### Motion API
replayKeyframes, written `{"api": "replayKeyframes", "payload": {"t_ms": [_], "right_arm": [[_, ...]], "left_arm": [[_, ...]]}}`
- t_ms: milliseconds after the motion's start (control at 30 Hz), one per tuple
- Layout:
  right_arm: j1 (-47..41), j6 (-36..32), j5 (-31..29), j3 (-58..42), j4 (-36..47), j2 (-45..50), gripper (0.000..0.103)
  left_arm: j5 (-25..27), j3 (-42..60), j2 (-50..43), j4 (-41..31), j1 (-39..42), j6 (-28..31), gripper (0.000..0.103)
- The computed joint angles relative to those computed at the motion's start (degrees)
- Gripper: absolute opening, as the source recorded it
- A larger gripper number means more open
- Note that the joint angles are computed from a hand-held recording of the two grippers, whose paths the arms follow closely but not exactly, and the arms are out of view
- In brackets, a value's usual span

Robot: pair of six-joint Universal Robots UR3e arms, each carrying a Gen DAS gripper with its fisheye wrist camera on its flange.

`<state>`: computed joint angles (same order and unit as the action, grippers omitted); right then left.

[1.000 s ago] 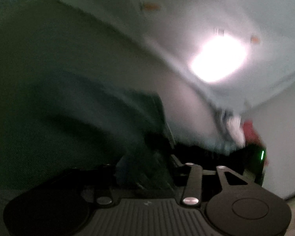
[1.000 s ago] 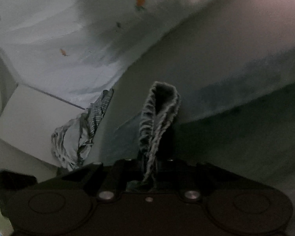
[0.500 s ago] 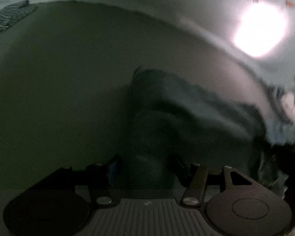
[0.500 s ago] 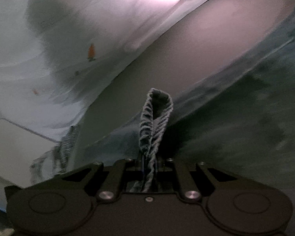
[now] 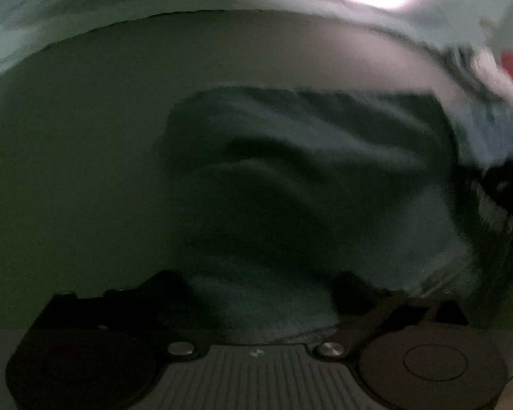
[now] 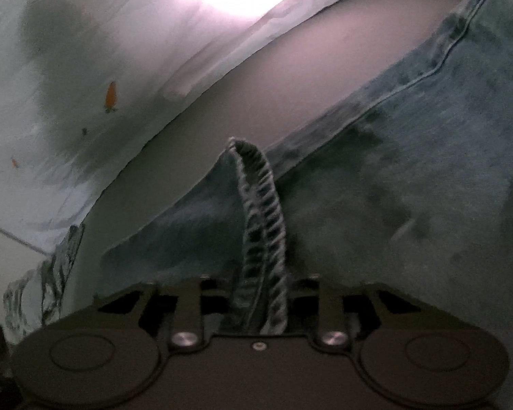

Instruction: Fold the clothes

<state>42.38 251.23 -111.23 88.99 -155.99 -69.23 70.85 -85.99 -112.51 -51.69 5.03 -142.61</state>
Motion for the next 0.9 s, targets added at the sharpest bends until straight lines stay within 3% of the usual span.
{"api": "replayKeyframes", "payload": {"t_ms": [33, 167, 333, 567, 667, 733, 833, 900], "right_arm": [[0.3, 0.6, -0.2, 1.4, -1.4, -0.7, 0.062], [2.4, 5.0, -4.3, 8.3, -5.5, -5.1, 0.080], [7.9, 12.8, -16.8, 14.9, 2.5, -14.2, 0.101], [16.1, 45.6, -32.4, 27.9, 21.6, -30.2, 0.102], [19.3, 66.2, -36.8, 28.6, 40.7, -35.2, 0.102], [18.4, 72.8, -36.3, 30.7, 47.3, -38.9, 0.102], [13.9, 68.9, -37.9, 39.7, 37.9, -43.8, 0.102], [8.6, 59.7, -37.6, 45.4, 23.6, -44.5, 0.102]], "left_arm": [[0.4, -0.7, 0.1, 1.3, -0.4, -1.3, 0.103], [1.2, -1.1, -0.4, 3.4, -1.4, -4.8, 0.103], [5.4, 8.3, -4.4, -4.0, -4.2, -9.2, 0.103], [9.4, 14.9, -7.1, -2.4, -7.8, -20.2, 0.103], [12.0, 21.0, -11.8, -2.4, -11.0, -22.3, 0.103], [12.5, 21.1, -12.3, -2.8, -11.2, -21.0, 0.103], [14.8, 20.9, -13.6, -2.4, -12.4, -19.8, 0.103], [14.1, 18.0, -12.4, 0.2, -11.7, -21.4, 0.103]]}}
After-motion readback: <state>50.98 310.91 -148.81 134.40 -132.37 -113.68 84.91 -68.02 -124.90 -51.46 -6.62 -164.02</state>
